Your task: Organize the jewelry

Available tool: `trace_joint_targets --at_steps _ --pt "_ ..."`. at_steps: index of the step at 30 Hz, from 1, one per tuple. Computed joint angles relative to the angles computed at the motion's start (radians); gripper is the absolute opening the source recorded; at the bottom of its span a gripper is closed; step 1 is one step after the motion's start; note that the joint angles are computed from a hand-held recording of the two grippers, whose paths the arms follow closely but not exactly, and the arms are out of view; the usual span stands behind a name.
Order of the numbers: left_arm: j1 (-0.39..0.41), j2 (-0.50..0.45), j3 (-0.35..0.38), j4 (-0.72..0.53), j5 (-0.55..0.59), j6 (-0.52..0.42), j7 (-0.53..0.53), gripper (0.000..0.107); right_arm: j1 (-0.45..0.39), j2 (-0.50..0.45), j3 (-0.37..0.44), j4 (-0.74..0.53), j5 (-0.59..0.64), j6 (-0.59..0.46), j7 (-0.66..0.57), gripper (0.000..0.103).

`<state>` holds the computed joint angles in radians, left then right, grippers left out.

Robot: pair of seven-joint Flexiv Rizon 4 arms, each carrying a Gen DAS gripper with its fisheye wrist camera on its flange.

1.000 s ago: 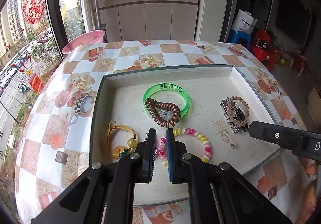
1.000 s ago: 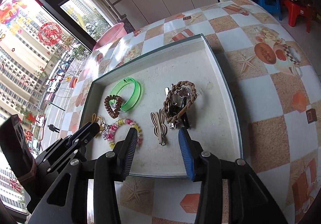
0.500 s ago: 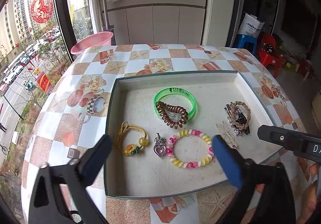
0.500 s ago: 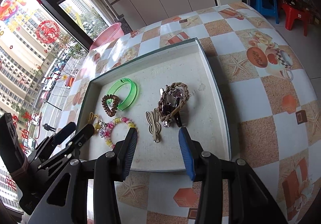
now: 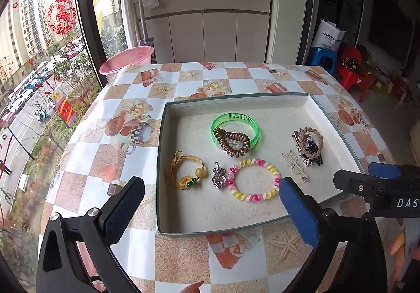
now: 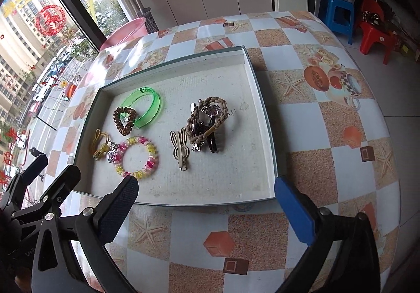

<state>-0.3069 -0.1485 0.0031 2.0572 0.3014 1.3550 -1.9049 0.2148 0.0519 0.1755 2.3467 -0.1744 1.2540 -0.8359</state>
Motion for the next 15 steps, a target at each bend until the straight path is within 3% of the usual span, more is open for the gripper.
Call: trace_joint_targets --at_steps 7,15 --pt "0.014 0.052 -0.006 0.061 0.0 0.009 -0.001 0.103 -0.011 0.034 0.015 0.047 -0.103 0.009 0.079 0.103" --pt "0.036 0.108 -0.031 0.135 -0.021 0.026 0.026 0.103 0.015 0.077 0.033 0.078 -0.06 -0.022 0.073 0.103"
